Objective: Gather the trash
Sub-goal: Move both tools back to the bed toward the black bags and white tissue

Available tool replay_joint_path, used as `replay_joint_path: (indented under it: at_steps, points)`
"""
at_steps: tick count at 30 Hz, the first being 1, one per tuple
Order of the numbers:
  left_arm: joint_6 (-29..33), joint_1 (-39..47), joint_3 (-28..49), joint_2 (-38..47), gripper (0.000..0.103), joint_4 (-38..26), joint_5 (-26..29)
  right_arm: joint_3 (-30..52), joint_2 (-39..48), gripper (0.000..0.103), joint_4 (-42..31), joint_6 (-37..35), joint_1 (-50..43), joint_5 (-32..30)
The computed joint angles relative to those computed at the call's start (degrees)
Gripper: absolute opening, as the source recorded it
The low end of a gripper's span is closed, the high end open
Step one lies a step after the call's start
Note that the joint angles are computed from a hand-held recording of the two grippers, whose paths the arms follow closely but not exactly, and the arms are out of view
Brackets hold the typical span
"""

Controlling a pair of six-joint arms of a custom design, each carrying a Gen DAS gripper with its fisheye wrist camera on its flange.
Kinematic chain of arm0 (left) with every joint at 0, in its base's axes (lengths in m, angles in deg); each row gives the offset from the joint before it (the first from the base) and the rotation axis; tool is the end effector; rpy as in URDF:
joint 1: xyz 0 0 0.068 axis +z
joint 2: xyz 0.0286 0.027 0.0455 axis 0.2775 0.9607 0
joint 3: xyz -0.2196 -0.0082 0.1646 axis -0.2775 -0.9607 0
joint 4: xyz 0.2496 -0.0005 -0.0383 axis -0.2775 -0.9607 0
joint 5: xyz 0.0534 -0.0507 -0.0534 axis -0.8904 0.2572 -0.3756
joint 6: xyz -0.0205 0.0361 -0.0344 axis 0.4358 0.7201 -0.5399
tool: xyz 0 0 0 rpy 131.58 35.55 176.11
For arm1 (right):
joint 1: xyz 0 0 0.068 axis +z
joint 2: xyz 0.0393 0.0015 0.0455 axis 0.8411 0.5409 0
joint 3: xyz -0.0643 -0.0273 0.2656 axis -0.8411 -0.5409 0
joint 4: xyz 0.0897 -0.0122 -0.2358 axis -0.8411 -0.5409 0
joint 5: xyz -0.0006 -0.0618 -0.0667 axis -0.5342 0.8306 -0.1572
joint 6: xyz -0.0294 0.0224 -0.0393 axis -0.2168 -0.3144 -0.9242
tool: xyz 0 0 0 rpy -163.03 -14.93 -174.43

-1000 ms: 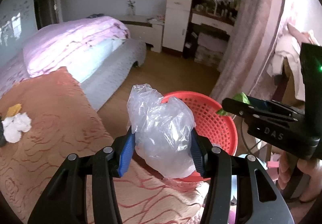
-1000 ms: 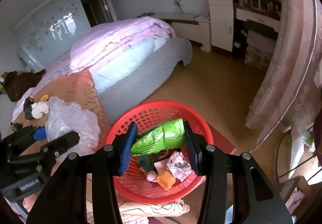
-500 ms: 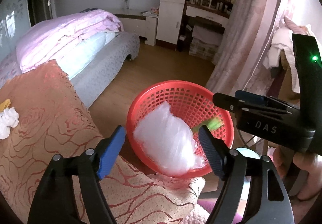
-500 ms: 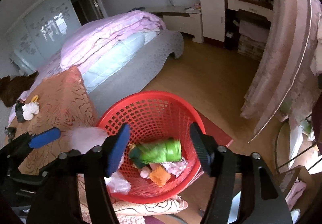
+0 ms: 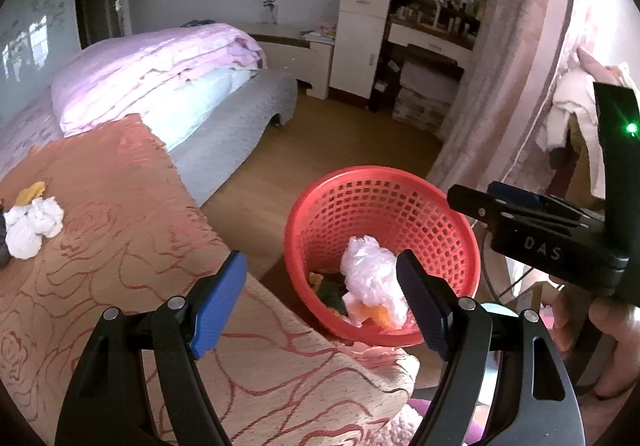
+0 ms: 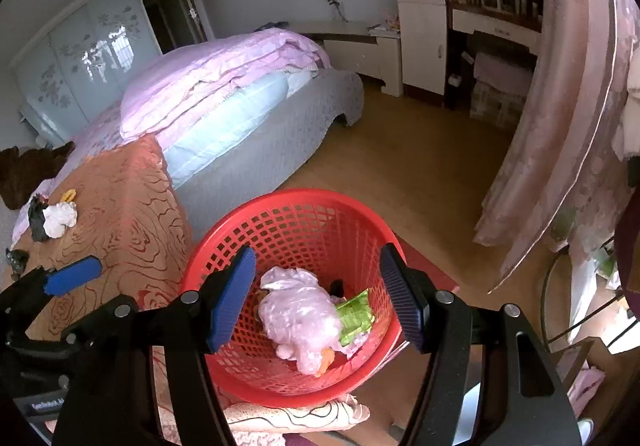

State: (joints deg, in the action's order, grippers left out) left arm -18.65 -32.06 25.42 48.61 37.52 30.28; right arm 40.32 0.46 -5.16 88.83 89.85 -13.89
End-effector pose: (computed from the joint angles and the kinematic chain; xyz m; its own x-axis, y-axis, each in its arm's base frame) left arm 0.1937 -0.1946 0.1635 -0.7390 0.0241 -0.6733 0.1062 0.9910 -0.0811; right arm 0.2401 0.1484 0.1569 -0.7396 -0.0291 -0.6725 -0.2031 0.9621 0.1817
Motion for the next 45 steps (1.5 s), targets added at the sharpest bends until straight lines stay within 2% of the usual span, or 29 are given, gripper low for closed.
replay_joint_path:
  at_steps: [7,12,20,26,30,36,38,40,43,45]
  points:
    - [-1.6,0.6,-2.5,-3.7,0.074,-1.5,-2.1,-0.6,-0.2,0.064,1.1,-0.5,1.5,0.3]
    - [-2.7,1.4,-4.5,-7.8,0.074,-4.9,-4.9,-0.7,0.0,0.067,1.9,-0.3,3.5,0.9]
    - [-4.7,7.0,-9.6,-22.8,0.074,-15.0,-9.8,0.0,0.8,0.069,3.2,0.1,9.1,2.3]
    - [-3.1,15.5,-13.4,-37.1,0.074,-23.6,-10.1,3.2,3.9,0.070,3.4,0.6,15.8,3.9]
    - [1.3,26.3,-15.8,-46.8,0.074,-27.9,-5.8,6.1,6.5,0.072,3.4,1.4,19.2,4.0]
    - [13.8,48.8,-18.1,-57.8,0.074,-31.3,6.2,14.3,13.3,0.072,1.4,2.9,23.2,1.8]
    - [17.4,55.5,-18.2,-59.1,0.074,-32.0,8.8,17.4,15.1,0.072,0.1,2.5,24.5,2.0]
    - [23.9,66.6,-18.5,-60.0,0.074,-31.7,13.8,19.9,16.5,0.072,-0.7,2.4,25.8,2.2]
    - [33.4,84.7,-18.6,-58.7,0.074,-29.1,23.0,22.7,18.0,0.072,-1.3,2.2,26.6,1.9]
    - [37.6,93.1,-18.6,-56.2,0.074,-26.6,26.9,24.0,18.9,0.072,-1.7,2.0,27.0,1.4]
